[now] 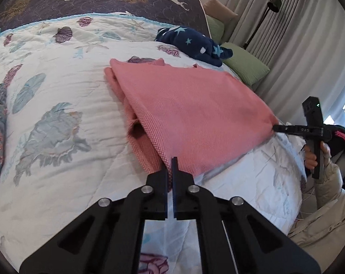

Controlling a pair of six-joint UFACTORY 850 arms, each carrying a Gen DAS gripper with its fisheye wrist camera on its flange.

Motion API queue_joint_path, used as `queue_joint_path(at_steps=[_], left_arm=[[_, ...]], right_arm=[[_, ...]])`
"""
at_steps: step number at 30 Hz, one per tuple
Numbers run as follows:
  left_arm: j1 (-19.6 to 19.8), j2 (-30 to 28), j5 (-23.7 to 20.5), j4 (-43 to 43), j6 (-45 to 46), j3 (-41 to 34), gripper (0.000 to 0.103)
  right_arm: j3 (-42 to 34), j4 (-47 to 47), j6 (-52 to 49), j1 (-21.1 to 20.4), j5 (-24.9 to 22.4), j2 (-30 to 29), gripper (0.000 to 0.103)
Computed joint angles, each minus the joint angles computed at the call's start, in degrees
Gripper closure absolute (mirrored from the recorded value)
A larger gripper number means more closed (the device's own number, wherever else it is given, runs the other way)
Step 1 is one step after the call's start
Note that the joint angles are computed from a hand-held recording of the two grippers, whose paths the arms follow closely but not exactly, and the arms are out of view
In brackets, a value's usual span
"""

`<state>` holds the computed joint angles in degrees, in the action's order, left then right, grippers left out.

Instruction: Fold small clothes

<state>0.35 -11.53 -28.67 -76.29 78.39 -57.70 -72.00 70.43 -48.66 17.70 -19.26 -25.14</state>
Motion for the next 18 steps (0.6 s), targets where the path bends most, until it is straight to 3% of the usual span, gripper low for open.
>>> queue_joint_path(at_steps=[3, 5, 7, 8, 10, 13, 15, 18], left_arm=[[0.6, -1.2, 0.7, 3.3, -4.3, 0.6, 0.101], [2.0, -1.3, -1.7, -1.5, -1.8, 1.4, 0.099], [2.1, -0.1, -1.4, -2.6, -2.6, 2.2, 0.096], [1.8, 1.0, 0.0, -2.1, -3.4, 2.9, 0.089], [1.5, 2.6, 1.2, -0.5, -4.9, 3.8, 0.076], [0.8, 5.1, 3.8, -1.1, -3.8, 5.2, 0.054], [0.4, 5.0, 4.1, -2.2, -3.4, 4.8, 0.053], [-0.6, 2.3, 5.0, 1.4, -9.4, 2.6, 0.053]], right_arm=[[0.7, -3.3, 3.5, -0.7, 0.0, 0.0, 0.091], [1.8, 3.2, -1.0, -2.0, -2.6, -0.1, 0.091], [3.3, 7.5, -4.3, -2.3, -2.7, 1.1, 0.076], [4.2, 7.9, -4.9, -2.1, -1.5, 2.1, 0.061], [5.8, 6.4, -4.4, -1.4, 1.5, 4.1, 0.050], [7.0, 7.9, -6.9, -1.1, 2.0, 5.4, 0.044], [6.4, 9.4, -8.1, -1.1, 1.3, 4.7, 0.036], [4.7, 12.0, -8.9, -1.3, -0.3, 2.5, 0.034]])
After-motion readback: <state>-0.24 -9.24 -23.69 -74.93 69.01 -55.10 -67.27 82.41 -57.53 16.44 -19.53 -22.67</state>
